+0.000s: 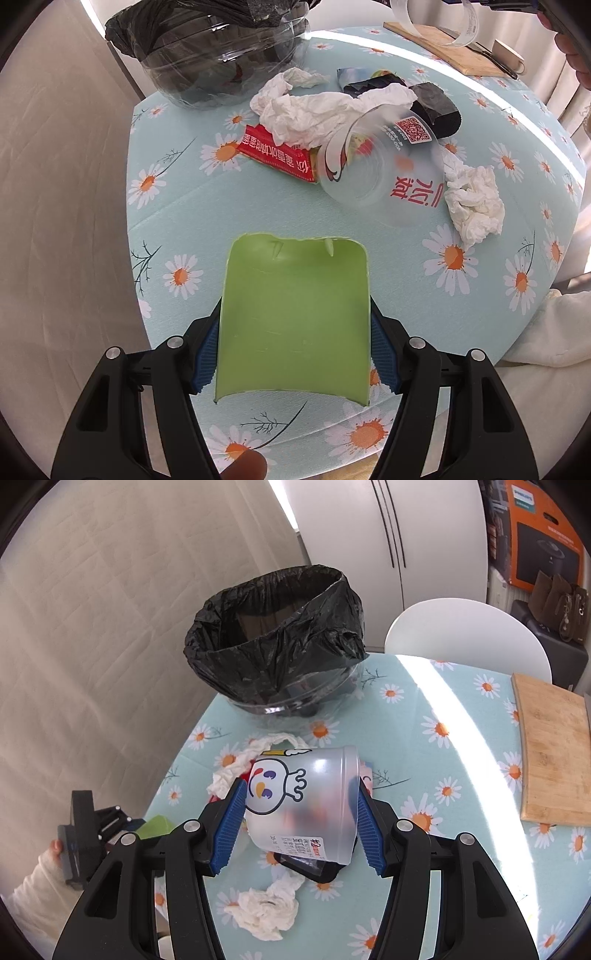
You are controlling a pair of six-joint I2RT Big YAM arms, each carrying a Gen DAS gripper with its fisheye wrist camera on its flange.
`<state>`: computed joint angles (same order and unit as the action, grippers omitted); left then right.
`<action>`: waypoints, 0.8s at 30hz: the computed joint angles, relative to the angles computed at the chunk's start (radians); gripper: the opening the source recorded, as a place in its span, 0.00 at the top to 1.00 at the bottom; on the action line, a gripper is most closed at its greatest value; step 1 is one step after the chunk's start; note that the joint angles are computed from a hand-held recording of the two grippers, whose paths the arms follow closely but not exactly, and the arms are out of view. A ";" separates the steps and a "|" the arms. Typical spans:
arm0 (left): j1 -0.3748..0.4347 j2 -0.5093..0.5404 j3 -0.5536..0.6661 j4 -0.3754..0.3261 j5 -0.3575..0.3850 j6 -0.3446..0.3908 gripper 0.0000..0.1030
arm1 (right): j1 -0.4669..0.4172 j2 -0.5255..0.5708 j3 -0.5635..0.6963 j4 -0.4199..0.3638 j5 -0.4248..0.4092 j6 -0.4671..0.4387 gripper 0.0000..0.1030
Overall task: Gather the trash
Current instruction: 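Grasp the flattened green cup piece with the left tool while the right tool lifts the clear cup, then carry the green piece and clear cup over the bin and release both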
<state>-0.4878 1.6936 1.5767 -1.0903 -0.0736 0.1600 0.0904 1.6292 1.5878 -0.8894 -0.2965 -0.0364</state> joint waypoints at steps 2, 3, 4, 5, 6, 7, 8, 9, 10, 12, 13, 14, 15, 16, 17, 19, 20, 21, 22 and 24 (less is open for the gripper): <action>0.004 -0.012 0.003 0.003 -0.019 0.007 0.34 | -0.002 -0.001 0.001 -0.001 -0.009 -0.011 0.49; 0.008 -0.018 0.006 0.003 -0.026 0.010 0.34 | -0.003 -0.002 0.001 0.000 -0.004 -0.012 0.49; 0.011 -0.023 0.009 0.004 -0.037 0.011 0.34 | -0.005 0.000 0.004 -0.003 -0.004 -0.012 0.49; 0.014 -0.026 0.013 0.006 -0.047 0.009 0.34 | -0.007 0.002 0.010 -0.009 -0.011 -0.014 0.49; 0.019 -0.031 0.019 0.007 -0.049 0.007 0.34 | -0.010 0.003 0.014 -0.011 -0.015 -0.014 0.49; 0.025 -0.035 0.024 0.009 -0.045 0.004 0.34 | -0.012 0.006 0.021 -0.016 -0.017 -0.015 0.49; 0.029 -0.034 0.036 0.009 -0.041 0.000 0.34 | -0.013 0.010 0.029 -0.024 -0.017 -0.017 0.49; 0.033 -0.033 0.047 0.012 -0.039 -0.003 0.34 | -0.013 0.013 0.036 -0.029 -0.012 -0.020 0.49; 0.038 -0.033 0.054 0.018 -0.039 -0.005 0.34 | -0.013 0.015 0.042 -0.032 -0.008 -0.021 0.49; 0.044 -0.028 0.077 0.018 -0.054 -0.006 0.34 | -0.013 0.018 0.053 -0.031 -0.012 -0.024 0.49; 0.046 -0.027 0.088 0.024 -0.061 -0.010 0.34 | -0.012 0.020 0.061 -0.033 -0.010 -0.026 0.49; 0.049 -0.027 0.099 0.028 -0.057 -0.012 0.34 | -0.012 0.024 0.070 -0.036 -0.006 -0.030 0.49; 0.051 -0.026 0.112 0.032 -0.052 -0.013 0.34 | -0.011 0.029 0.079 -0.039 -0.004 -0.037 0.49; 0.054 -0.024 0.123 0.039 -0.053 -0.014 0.34 | -0.010 0.035 0.091 -0.045 0.000 -0.045 0.49; 0.056 -0.023 0.136 0.044 -0.054 -0.015 0.34 | -0.010 0.042 0.103 -0.051 0.005 -0.055 0.49; 0.062 -0.014 0.165 0.055 -0.057 -0.021 0.34 | -0.008 0.059 0.132 -0.066 0.011 -0.074 0.49; 0.066 -0.006 0.185 0.057 -0.056 -0.024 0.34 | -0.007 0.068 0.147 -0.071 0.018 -0.080 0.49; 0.067 0.001 0.201 0.061 -0.056 -0.028 0.34 | -0.006 0.076 0.162 -0.076 0.025 -0.086 0.49; 0.069 0.011 0.221 0.065 -0.055 -0.033 0.34 | -0.004 0.083 0.176 -0.080 0.027 -0.091 0.49; 0.075 0.041 0.275 0.069 -0.065 -0.051 0.34 | -0.004 0.098 0.205 -0.082 0.030 -0.093 0.49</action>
